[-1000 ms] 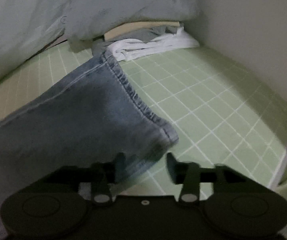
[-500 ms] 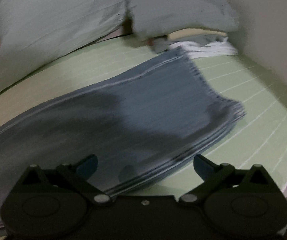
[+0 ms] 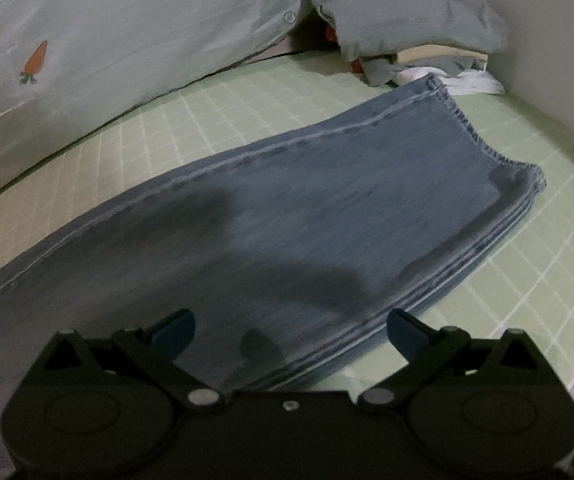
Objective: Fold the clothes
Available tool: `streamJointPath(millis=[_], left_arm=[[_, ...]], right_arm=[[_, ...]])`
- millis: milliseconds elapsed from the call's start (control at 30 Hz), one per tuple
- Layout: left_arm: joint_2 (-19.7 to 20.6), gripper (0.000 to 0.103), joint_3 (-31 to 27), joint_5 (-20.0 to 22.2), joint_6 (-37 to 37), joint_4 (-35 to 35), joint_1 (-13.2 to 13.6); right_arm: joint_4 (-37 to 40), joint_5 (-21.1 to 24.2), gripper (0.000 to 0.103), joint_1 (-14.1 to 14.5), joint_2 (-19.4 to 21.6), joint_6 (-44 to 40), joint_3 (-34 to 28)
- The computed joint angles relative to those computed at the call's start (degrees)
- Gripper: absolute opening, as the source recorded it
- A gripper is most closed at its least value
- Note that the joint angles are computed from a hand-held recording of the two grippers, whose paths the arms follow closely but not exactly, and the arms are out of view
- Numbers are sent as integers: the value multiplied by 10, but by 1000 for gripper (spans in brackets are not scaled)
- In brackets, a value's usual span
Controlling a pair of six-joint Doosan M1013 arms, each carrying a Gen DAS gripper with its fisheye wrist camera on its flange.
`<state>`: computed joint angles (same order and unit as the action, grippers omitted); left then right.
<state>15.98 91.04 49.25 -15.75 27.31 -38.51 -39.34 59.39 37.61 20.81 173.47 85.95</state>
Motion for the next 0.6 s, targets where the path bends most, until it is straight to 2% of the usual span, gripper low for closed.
streamJointPath(millis=[233, 367, 400, 433, 467, 533, 600], left_arm=[[3, 98, 7, -34, 43, -14, 17], [1, 96, 18, -57, 11, 15, 19], [2, 91, 18, -57, 4, 23, 19], [3, 76, 18, -57, 4, 30, 18], [3, 68, 18, -61, 18, 28, 19], [6, 46, 11, -56, 48, 30, 18], [6, 38, 4, -47, 66, 48, 14]], right_arm=[[11, 47, 103, 16, 19, 13, -31], [10, 60, 103, 21, 23, 19, -36], [11, 62, 103, 21, 24, 20, -37], [11, 62, 103, 20, 24, 22, -37], [11, 62, 103, 20, 23, 23, -36], [10, 60, 103, 18, 22, 25, -34], [6, 56, 103, 15, 21, 22, -32]])
